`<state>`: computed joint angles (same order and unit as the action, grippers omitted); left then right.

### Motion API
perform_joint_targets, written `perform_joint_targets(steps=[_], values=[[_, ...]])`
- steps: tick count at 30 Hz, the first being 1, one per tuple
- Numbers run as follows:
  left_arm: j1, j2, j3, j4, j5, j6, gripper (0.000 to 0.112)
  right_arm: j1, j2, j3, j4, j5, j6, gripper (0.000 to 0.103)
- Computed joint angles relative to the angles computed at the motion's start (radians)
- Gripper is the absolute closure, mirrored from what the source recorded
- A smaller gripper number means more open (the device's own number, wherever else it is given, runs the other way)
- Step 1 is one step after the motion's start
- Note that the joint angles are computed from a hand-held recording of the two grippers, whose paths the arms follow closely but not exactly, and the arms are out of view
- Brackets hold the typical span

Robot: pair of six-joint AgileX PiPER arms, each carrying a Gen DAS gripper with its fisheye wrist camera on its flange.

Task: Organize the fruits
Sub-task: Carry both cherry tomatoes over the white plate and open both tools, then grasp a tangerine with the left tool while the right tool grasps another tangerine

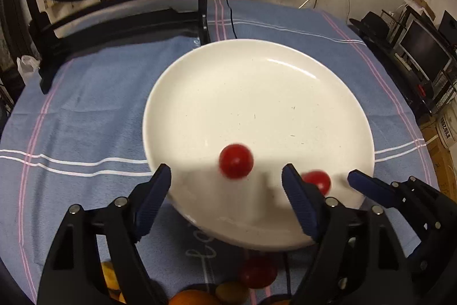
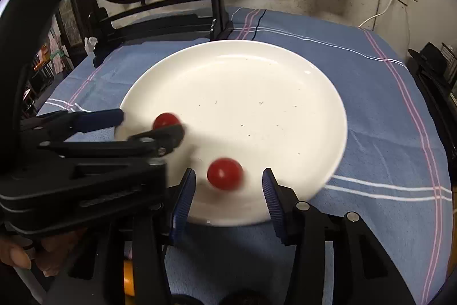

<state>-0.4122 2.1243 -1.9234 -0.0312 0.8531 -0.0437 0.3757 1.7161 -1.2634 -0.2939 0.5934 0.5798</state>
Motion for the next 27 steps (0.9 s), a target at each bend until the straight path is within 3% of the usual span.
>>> perform_joint_targets(steps=[2, 4, 8, 13, 16, 20, 27], values=[[0.011, -0.056, 0.066, -0.033, -0.007, 0.036, 0.034, 0.005, -0.042, 0.042, -0.002, -0.013, 0.013, 0.052], [0.028, -0.133, 0.164, -0.063, -0.036, 0.066, 0.027, 0.014, -0.104, 0.098, -0.014, -0.016, 0.047, 0.045], [0.078, -0.335, 0.435, -0.097, -0.180, 0.111, 0.018, 0.067, -0.283, 0.264, -0.093, -0.025, 0.169, 0.037], [0.138, -0.533, 0.731, -0.124, -0.321, 0.179, 0.017, 0.238, -0.461, 0.434, -0.220, 0.033, 0.360, 0.032], [0.199, -0.641, 0.900, -0.232, -0.373, 0.301, 0.017, 0.383, -0.522, 0.508, -0.308, 0.090, 0.539, 0.030], [0.275, -0.714, 1.031, -0.402, -0.371, 0.477, 0.016, 0.521, -0.516, 0.564, -0.360, 0.145, 0.710, 0.030], [0.342, -0.761, 1.133, -0.512, -0.339, 0.625, 0.016, 0.530, -0.413, 0.547, -0.335, 0.140, 0.753, 0.029]])
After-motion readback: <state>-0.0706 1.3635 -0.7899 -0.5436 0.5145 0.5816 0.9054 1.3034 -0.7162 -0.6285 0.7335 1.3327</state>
